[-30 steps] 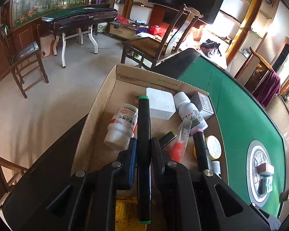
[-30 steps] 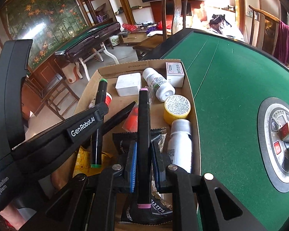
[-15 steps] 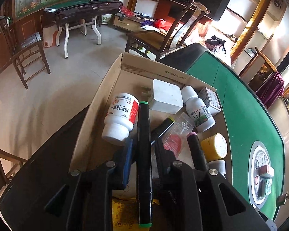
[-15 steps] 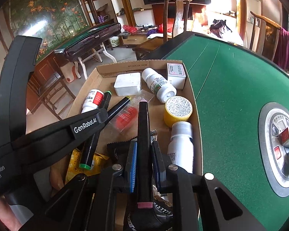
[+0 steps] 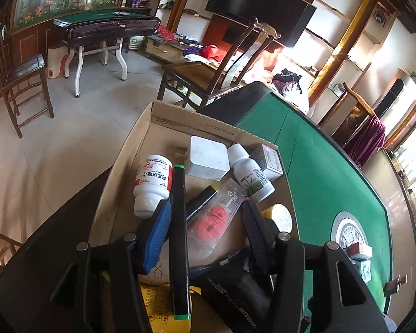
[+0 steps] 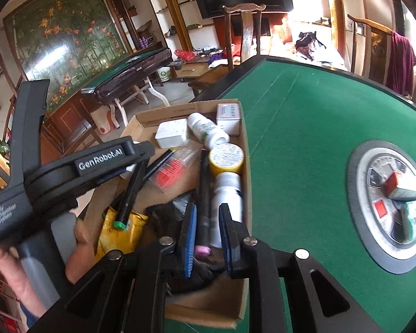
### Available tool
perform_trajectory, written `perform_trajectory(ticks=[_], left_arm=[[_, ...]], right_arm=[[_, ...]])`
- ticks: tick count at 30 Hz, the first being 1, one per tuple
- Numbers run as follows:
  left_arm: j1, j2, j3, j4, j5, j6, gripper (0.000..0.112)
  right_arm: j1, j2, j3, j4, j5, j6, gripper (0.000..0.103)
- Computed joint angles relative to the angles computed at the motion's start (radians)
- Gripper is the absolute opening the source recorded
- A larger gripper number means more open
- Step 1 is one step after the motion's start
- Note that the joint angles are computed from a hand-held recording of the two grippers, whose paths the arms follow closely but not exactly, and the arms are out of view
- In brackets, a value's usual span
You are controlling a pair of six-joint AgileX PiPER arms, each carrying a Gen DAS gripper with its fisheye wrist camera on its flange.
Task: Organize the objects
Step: 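Open both grippers to drop the two markers into the box, then move both grippers to the dial and grasp the blue tissue pack with the right gripper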
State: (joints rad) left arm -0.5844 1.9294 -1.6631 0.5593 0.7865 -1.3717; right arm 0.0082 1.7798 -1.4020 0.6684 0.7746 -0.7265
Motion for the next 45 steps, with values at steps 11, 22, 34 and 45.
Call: perform_trajectory(ticks=[11, 22, 34, 45], left_arm=[[-0.091, 0.045, -0.085, 0.085, -0.054, 0.114, 0.055], [-0.057, 0.055, -0.074, 0.003, -0.098, 0.140, 0.055], [-0.084, 0.069, -0.101, 0.012, -0.083, 0.165, 0.055], [-0.095, 0.079, -0.121, -0.012, -0.089, 0.212, 0.055]], right_arm=[[-0.483, 0.146, -0.238, 0.058, 0.297, 0.040, 0.062], [-0.439, 0.336, -0.421, -0.020, 0.296, 0.198, 0.059], [-0.513, 0.324, -0.523, -0.293, 0.258, 0.460, 0.058], [-0.364, 0.513, -0.810, -0.499, 0.357, 0.646, 0.058]])
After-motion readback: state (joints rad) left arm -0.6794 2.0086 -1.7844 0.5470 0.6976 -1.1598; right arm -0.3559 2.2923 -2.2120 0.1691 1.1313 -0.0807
